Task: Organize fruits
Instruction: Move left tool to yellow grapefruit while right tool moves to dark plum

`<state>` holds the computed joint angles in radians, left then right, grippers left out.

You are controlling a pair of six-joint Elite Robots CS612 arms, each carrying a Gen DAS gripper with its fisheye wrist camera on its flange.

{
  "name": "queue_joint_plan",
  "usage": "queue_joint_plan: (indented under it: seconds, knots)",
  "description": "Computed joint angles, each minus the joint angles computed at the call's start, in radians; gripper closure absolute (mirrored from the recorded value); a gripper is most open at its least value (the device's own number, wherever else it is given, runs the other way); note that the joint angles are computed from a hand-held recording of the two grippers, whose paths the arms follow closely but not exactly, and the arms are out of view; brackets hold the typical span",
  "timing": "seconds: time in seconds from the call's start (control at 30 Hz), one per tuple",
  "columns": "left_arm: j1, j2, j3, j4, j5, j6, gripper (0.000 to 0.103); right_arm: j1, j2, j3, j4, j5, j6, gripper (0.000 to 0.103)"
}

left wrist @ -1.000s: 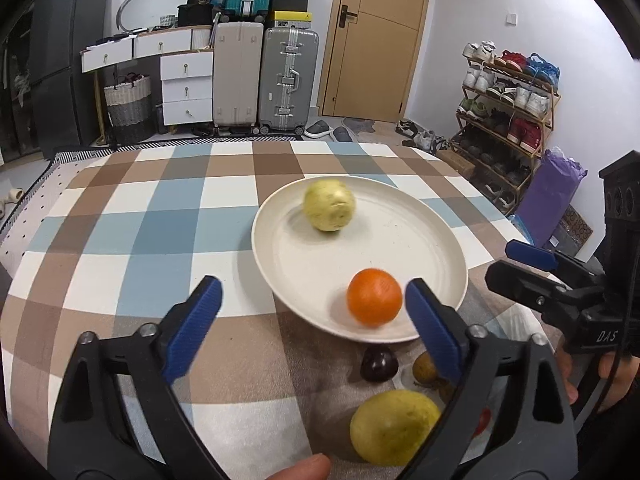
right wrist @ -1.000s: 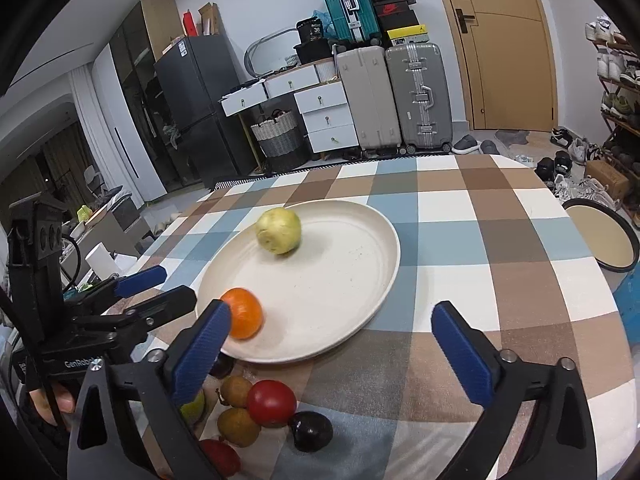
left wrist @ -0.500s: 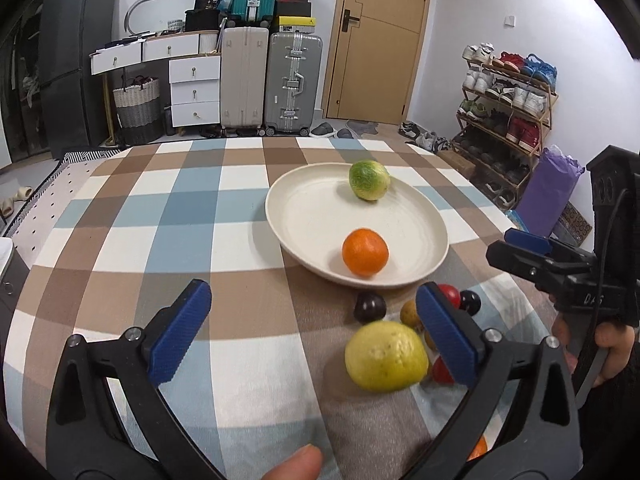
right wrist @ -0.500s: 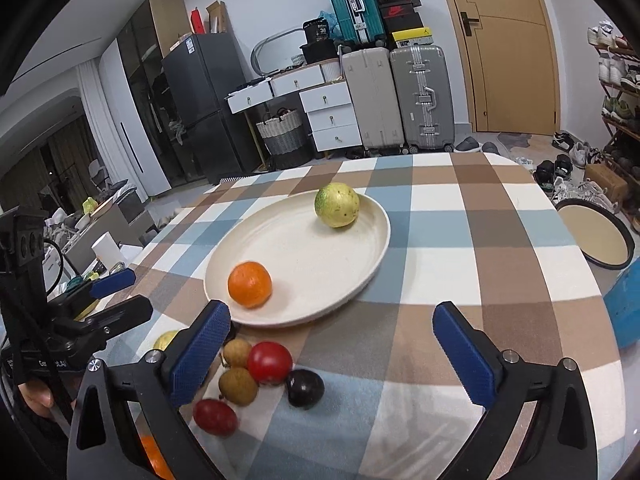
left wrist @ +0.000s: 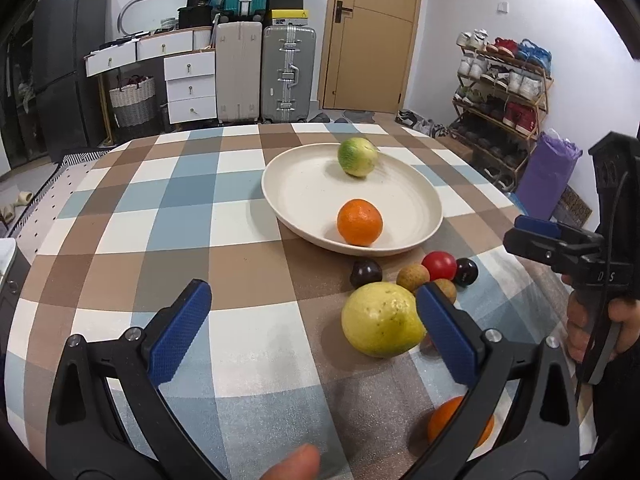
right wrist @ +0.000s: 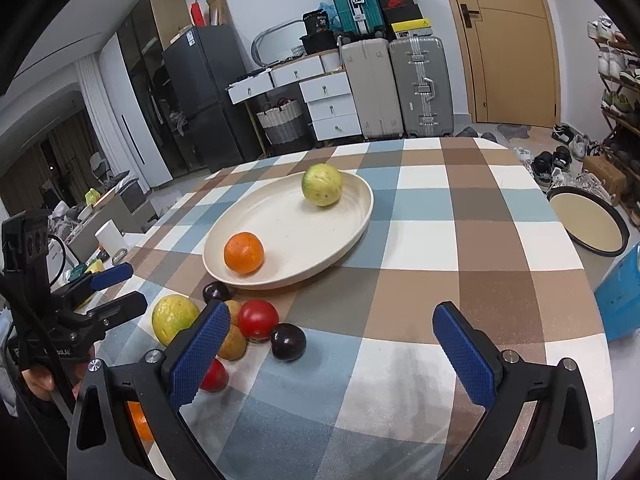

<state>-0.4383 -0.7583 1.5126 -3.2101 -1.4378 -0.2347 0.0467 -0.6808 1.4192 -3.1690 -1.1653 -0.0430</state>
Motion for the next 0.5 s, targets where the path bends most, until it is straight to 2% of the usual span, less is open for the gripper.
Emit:
queue_joint_plan:
  seconds: [0.27, 0.5]
  knots:
    - [0.009, 0.007, -0.013, 0.021, -0.075, -0.022, 0.001, 0.008, -0.002, -0.009, 0.064, 0.016, -0.057, 0.0]
    - [-0.002, 0.011, -0.027, 0.081, -0.074, 0.021, 0.001, 0.011, -0.004, -0.014, 0.115, 0.031, -0.088, 0.0]
